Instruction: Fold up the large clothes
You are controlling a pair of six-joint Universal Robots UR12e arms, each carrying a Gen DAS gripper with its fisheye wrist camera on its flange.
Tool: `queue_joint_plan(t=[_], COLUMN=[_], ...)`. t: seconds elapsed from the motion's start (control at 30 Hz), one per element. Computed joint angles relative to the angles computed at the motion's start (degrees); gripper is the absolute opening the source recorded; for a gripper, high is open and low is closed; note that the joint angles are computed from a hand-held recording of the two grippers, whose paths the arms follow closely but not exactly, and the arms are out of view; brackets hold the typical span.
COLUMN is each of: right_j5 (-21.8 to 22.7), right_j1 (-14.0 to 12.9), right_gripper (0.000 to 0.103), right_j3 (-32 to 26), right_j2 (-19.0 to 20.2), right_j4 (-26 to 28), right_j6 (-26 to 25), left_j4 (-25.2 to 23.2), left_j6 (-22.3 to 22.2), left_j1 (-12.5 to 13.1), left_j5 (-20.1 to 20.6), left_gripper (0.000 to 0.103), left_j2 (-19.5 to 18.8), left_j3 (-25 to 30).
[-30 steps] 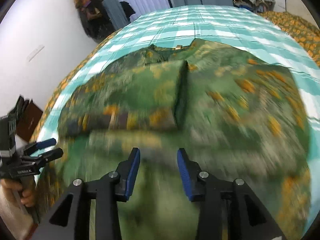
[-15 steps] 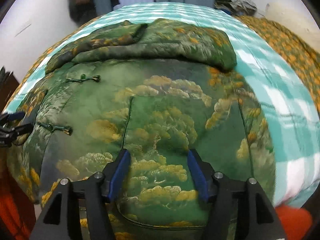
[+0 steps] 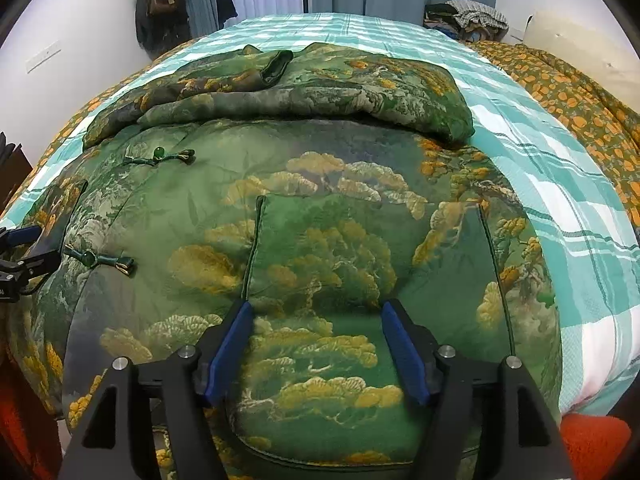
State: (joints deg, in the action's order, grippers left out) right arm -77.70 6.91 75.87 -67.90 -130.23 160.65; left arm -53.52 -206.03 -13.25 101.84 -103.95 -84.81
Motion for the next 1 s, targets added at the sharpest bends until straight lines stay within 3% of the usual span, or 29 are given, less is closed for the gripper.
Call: queue_joint_plan(t=[0.23, 0.37, 0.57, 0.73, 0.87, 1.0], right_j5=[0.1, 0.2, 4.6, 9.9, 8.3, 6.0], right_j1=[-0.2, -0.2, -1.9, -5.2, -8.3, -10.6], right_gripper=[0.077, 0.077, 0.077, 0.077, 0.077, 0.077], right_j3=[0.5, 0.2, -3.0, -6.0, -9.6, -13.6], right_j2=[-0.1, 0.0, 0.3, 0.3, 0.8, 2.6], right_j4=[-1.2, -0.7, 5.2, 8.6, 15.3, 27.6], right_j6=[-0.2, -0.3, 2.6, 7.8, 6.1, 6.6], left_j4=[-0.7, -1.9, 1.4, -1.2, -5.3, -3.5], left_j6=[-0.7, -3.3, -10.9, -11.7, -13.7, -13.6], left_j1=[-0.3, 0.0, 2.9, 6.1, 9.0, 9.7], left_j5=[0.5, -0.7, -6.0, -6.5, -11.1, -16.4], left_gripper=[0.103, 0.102, 0.102, 0.102, 0.102, 0.102], left_j2=[0.3, 0.7, 4.8, 8.6, 11.1, 12.0], left_j3=[0.1, 0.7, -2.1, -4.9, -8.0, -10.5])
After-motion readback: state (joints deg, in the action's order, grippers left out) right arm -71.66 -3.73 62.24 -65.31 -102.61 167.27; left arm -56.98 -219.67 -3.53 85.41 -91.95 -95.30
